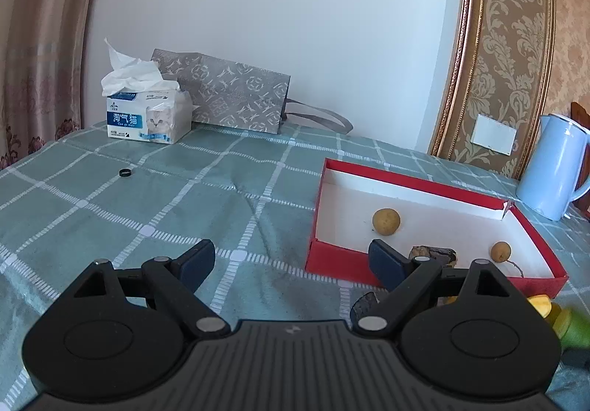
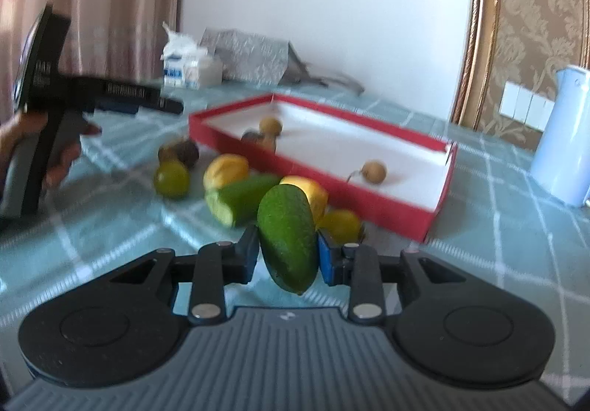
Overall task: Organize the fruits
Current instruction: 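Lift the green mango into the tray and open the right gripper, then withdraw both grippers from the tray back toward the remaining fruits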
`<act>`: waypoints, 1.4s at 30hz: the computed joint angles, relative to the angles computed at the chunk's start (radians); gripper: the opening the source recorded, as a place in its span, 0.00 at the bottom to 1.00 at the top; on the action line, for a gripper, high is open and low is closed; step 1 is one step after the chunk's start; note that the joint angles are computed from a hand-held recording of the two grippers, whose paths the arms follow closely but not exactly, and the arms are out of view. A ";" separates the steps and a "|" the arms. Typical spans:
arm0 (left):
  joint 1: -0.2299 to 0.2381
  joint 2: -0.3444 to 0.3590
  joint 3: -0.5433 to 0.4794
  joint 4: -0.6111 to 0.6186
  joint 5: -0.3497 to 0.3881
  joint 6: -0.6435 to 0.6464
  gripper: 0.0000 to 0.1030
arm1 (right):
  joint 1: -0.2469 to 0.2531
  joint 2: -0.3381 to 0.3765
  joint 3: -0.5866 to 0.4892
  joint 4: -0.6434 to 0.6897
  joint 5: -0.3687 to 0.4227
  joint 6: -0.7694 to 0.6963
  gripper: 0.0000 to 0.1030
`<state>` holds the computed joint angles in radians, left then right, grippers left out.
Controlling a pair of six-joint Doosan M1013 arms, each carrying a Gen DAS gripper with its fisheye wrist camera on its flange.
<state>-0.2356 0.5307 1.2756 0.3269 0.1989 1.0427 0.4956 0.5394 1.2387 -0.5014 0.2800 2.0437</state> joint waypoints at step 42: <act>0.007 -0.002 0.004 -0.398 0.005 0.436 0.88 | 0.031 0.109 -0.154 -0.852 0.144 0.814 1.00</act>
<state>-0.2283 0.5286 1.2793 -0.0707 0.2035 1.4787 0.5268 0.6483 1.0847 -1.3533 0.4237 2.8576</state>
